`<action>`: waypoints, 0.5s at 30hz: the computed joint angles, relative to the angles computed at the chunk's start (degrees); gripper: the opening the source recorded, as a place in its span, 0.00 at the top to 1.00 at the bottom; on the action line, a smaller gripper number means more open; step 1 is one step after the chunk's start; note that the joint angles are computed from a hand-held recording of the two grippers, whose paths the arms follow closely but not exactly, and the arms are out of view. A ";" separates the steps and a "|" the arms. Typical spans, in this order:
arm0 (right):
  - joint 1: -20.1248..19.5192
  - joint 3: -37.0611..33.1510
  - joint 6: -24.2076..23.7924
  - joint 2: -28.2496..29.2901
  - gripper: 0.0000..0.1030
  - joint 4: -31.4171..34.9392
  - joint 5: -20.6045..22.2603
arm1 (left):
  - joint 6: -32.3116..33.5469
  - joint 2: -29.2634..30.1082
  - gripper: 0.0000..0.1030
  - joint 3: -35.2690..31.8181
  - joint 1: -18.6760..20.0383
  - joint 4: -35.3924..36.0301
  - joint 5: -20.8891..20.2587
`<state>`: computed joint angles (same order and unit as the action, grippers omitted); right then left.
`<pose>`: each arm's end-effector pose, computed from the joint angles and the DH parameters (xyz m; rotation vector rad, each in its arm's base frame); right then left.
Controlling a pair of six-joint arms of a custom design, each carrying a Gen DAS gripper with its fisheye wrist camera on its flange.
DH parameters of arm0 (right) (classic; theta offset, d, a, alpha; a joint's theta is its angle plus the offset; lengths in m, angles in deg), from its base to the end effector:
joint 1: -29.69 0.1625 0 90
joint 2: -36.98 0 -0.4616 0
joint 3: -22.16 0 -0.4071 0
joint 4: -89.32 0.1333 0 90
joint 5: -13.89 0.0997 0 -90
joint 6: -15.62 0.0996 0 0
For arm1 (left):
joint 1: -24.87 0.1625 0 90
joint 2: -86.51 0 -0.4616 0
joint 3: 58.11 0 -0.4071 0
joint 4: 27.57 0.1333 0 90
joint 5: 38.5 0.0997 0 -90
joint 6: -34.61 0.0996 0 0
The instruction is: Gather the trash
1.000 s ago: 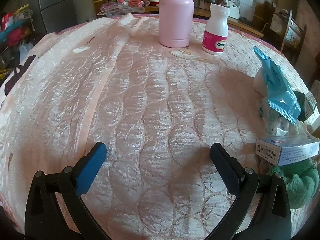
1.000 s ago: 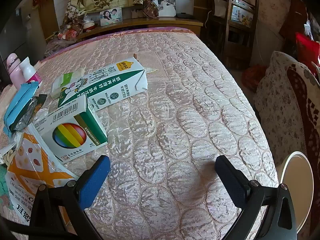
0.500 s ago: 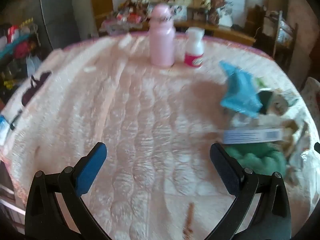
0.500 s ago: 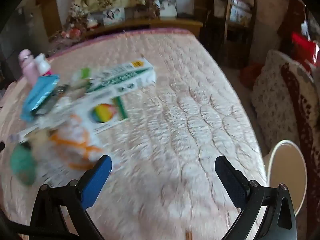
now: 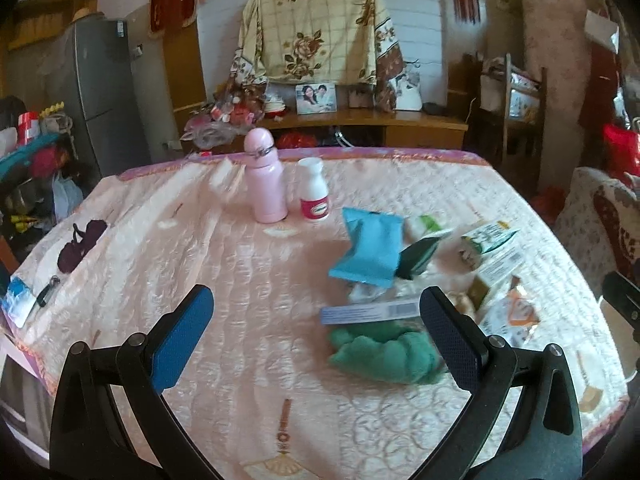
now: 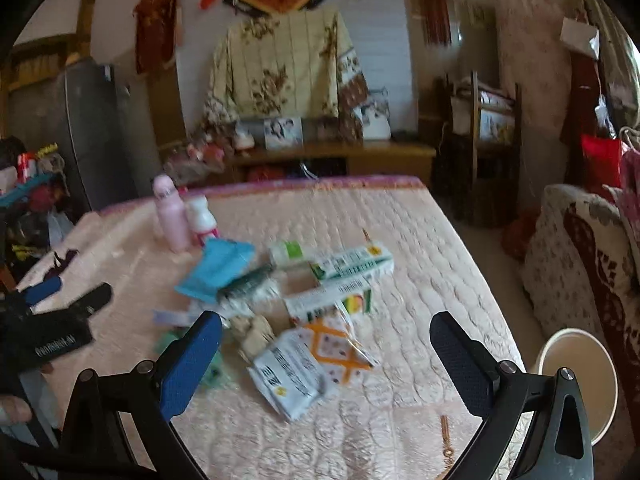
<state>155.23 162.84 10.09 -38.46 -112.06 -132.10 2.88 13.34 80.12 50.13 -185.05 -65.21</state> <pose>0.2713 -0.2926 0.2729 0.2952 -2.1611 1.1680 -0.2731 -0.3746 0.1947 0.6029 2.1364 -1.0516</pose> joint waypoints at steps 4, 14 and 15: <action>1.81 -0.96 -0.52 0.14 0.00 -1.98 -0.63 | 0.56 0.50 0.00 0.58 -1.10 -2.54 0.25; 2.30 -1.57 -3.43 1.34 0.00 -7.03 -0.84 | 1.70 1.28 0.00 1.00 -1.78 -5.68 1.15; 2.17 -1.66 -3.48 1.35 0.00 -7.03 -0.59 | 1.77 1.27 0.00 0.99 -1.77 -5.78 1.20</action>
<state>157.40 161.18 6.61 -37.11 -119.09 -132.69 4.65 14.61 81.11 48.37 -190.83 -64.00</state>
